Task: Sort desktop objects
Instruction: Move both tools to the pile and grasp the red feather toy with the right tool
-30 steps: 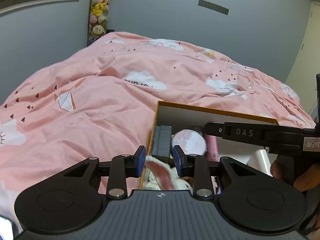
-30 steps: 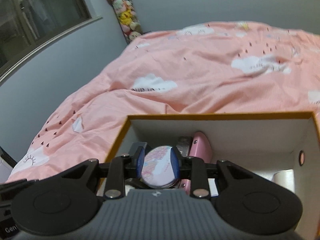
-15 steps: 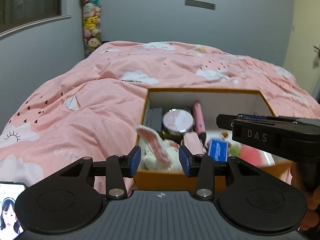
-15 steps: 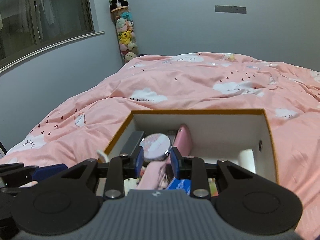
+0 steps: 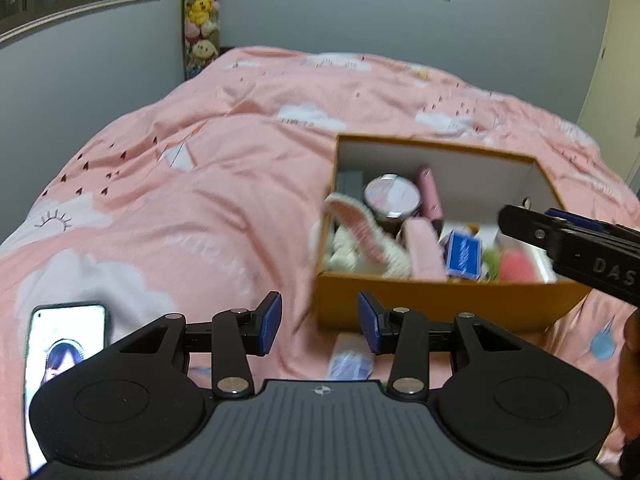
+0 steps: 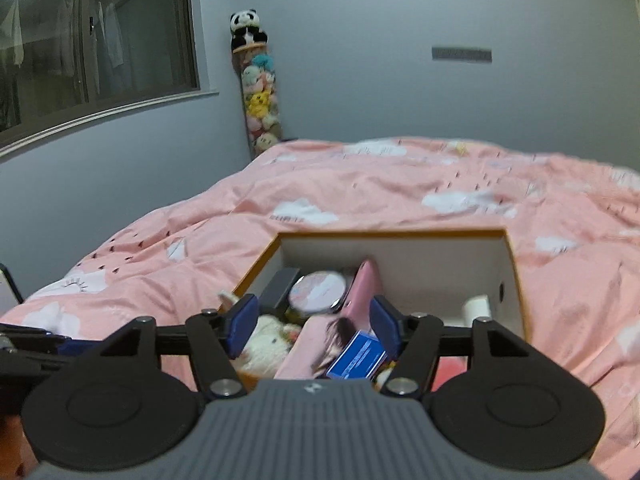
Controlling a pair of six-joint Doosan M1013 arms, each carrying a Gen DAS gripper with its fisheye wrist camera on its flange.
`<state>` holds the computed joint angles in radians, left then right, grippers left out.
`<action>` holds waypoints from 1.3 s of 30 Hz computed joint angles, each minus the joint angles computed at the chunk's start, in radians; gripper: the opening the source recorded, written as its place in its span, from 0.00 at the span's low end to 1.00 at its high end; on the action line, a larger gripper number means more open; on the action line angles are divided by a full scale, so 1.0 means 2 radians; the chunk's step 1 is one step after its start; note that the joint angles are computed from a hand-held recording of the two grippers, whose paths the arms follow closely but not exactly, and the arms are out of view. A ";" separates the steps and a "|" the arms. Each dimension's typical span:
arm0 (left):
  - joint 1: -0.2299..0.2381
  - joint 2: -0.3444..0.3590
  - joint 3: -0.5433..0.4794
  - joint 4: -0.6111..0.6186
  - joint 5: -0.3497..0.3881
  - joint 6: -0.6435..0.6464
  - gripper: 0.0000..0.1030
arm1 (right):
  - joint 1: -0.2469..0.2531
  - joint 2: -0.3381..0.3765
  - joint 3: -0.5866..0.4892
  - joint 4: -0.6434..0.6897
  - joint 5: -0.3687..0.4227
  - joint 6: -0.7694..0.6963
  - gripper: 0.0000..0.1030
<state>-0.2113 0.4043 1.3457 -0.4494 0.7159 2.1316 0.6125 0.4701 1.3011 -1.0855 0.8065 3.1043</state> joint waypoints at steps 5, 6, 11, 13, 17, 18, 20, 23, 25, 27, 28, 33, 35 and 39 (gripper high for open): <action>-0.002 0.005 -0.005 0.043 0.028 -0.012 0.47 | -0.006 0.001 -0.001 0.074 -0.013 -0.054 0.62; -0.005 0.007 -0.006 0.057 0.036 -0.015 0.47 | -0.007 0.001 -0.002 0.095 -0.018 -0.075 0.59; -0.015 0.011 -0.005 0.104 0.068 -0.023 0.47 | -0.019 0.013 -0.021 0.255 -0.029 -0.255 0.49; -0.016 0.013 -0.004 0.107 0.080 -0.010 0.47 | -0.027 0.018 -0.028 0.345 -0.035 -0.365 0.48; -0.017 0.013 -0.003 0.119 0.083 -0.016 0.47 | -0.036 0.031 -0.046 0.459 -0.014 -0.554 0.48; -0.017 0.014 -0.004 0.123 0.086 -0.021 0.47 | -0.037 0.034 -0.051 0.472 -0.005 -0.588 0.47; -0.017 0.016 -0.007 0.132 0.091 -0.030 0.47 | -0.034 0.042 -0.059 0.470 0.007 -0.645 0.47; -0.017 0.017 -0.010 0.140 0.093 -0.038 0.47 | -0.024 0.052 -0.067 0.452 0.021 -0.748 0.45; -0.017 0.018 -0.011 0.141 0.095 -0.039 0.47 | -0.021 0.056 -0.068 0.450 0.021 -0.796 0.45; -0.017 0.020 -0.015 0.144 0.100 -0.040 0.47 | -0.023 0.059 -0.070 0.471 0.017 -0.839 0.44; -0.017 0.021 -0.017 0.146 0.103 -0.041 0.47 | -0.024 0.061 -0.073 0.484 0.017 -0.856 0.44; -0.017 0.026 -0.022 0.156 0.112 -0.047 0.47 | -0.024 0.071 -0.082 0.514 0.013 -0.927 0.36; -0.016 0.027 -0.023 0.159 0.113 -0.052 0.47 | -0.022 0.075 -0.085 0.515 0.009 -0.947 0.33; -0.013 0.029 -0.027 0.157 0.113 -0.061 0.47 | -0.020 0.082 -0.091 0.511 0.002 -0.960 0.28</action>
<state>-0.2375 0.4613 1.2908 -0.1364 0.9420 2.0089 0.5723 0.6333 1.1190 -0.0644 0.8095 1.1852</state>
